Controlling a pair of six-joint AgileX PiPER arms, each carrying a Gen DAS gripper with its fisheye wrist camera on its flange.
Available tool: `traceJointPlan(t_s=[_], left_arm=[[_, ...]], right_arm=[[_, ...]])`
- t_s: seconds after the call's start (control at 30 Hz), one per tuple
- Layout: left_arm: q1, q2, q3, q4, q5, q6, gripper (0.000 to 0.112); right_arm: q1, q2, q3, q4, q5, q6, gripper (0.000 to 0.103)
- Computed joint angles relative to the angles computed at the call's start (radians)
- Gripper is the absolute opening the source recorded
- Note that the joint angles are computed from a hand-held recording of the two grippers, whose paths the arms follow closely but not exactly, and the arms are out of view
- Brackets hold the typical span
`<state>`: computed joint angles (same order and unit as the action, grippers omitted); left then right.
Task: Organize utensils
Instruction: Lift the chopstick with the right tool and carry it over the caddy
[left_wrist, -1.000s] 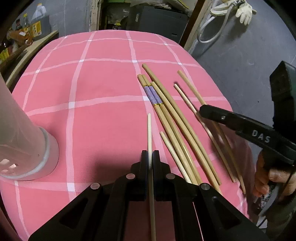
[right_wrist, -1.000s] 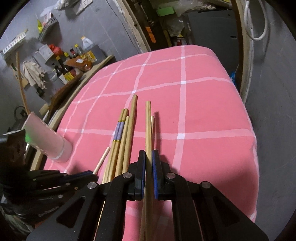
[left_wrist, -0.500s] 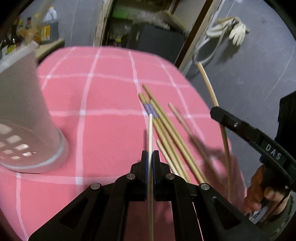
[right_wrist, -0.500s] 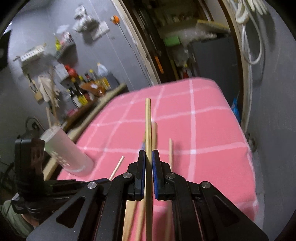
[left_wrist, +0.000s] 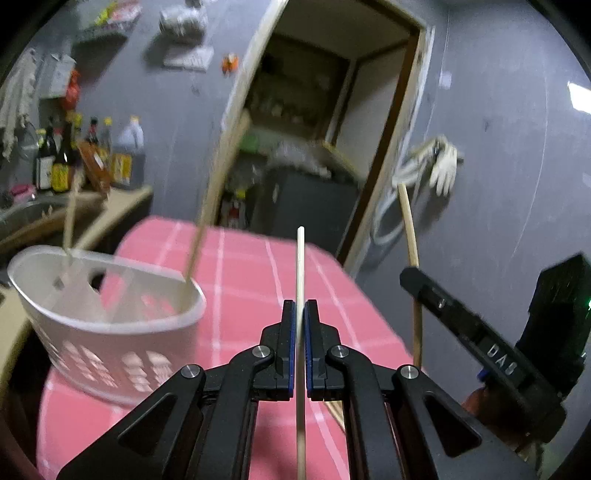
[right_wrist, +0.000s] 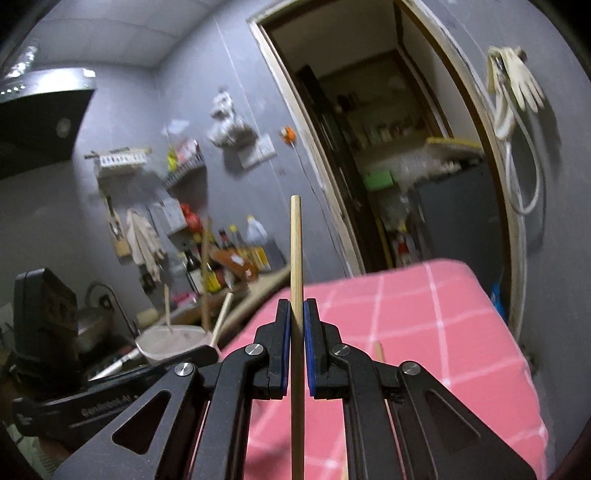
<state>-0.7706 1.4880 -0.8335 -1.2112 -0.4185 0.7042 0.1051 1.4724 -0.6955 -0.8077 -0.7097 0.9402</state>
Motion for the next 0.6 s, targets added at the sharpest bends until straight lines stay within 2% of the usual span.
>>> traceJointPlan(t_s=[0.3,0.4,0.53,0.6], left_arm=[[0.08,-0.185,0.045,-0.028,-0.093,0.083,0.002],[0.161,-0.222,0.058,0.035,-0.083,0.038,0.003],[0.304,-0.255,0.066,0.156,-0.029,-0.072,0.003],[0.396,-0.25,0.059,0.267,0.007,-0.184,0.003]], right_arm=[[0.187,0.034,-0.082,0.307,-0.038,-0.221,0.005],[0.242,0.07,-0.125,0.394,-0.057,-0.29,0.005],[0.297,0.13,-0.188,0.471,-0.103,-0.347,0.005],[0.317,0.163,-0.221,0.491,-0.132,-0.361,0.005]])
